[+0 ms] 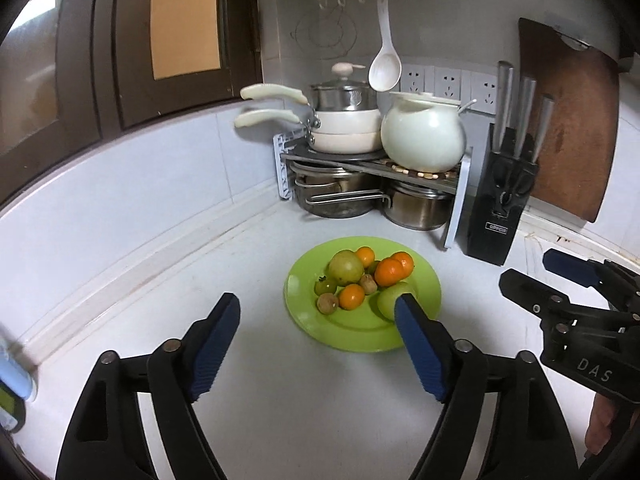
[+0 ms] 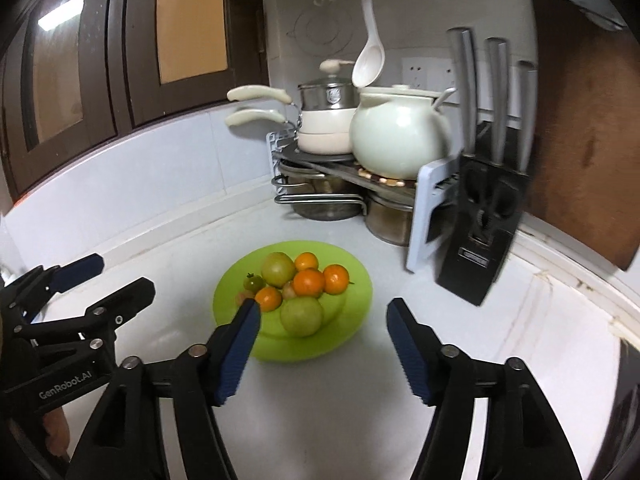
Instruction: Organize fruits
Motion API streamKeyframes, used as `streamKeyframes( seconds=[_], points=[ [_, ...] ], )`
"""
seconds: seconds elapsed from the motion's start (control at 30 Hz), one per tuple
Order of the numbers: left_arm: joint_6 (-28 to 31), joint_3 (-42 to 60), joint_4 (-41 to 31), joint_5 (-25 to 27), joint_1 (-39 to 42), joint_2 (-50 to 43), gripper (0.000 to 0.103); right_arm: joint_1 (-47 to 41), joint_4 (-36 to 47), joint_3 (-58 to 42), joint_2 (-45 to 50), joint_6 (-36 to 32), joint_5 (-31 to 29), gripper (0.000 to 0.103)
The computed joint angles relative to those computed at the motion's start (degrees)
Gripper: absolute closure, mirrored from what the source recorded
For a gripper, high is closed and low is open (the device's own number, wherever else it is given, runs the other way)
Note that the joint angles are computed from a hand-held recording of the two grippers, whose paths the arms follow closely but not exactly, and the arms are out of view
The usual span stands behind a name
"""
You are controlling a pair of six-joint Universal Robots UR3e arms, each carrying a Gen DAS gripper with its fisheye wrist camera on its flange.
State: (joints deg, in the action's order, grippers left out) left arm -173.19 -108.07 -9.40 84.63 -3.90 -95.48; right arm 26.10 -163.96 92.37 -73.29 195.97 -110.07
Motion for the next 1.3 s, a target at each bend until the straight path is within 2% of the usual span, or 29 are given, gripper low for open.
streamKeyframes(
  seconds=[0.13, 0.37, 0.47, 0.87, 1.3],
  points=[
    [-0.9, -5.4, 1.9, 1.0, -0.8, 5.0, 0.015, 2.2, -1.5, 5.2, -4.3, 0.9, -2.9, 0.034],
    [-4.7, -13.0, 3.8, 7.0, -5.0, 13.4, 0.002, 4.7, -2.8, 13.3, -12.5, 0.5, -5.7, 0.028],
    [-6.3, -16.1, 4.5, 10.1, -7.2, 17.2, 0.000, 6.1, -3.2, 17.0, -16.3, 0.3, -7.4, 0.027],
    [-12.9, -23.4, -4.6, 18.0, -15.7, 31.9, 0.000, 13.6, -0.2, 26.6, -28.3, 2.2, -11.9, 0.023],
    [-17.6, -26.6, -9.9, 28.2, -26.0, 39.1, 0.000, 23.0, 3.2, 30.0, -32.1, 8.5, -18.0, 0.023]
  ],
)
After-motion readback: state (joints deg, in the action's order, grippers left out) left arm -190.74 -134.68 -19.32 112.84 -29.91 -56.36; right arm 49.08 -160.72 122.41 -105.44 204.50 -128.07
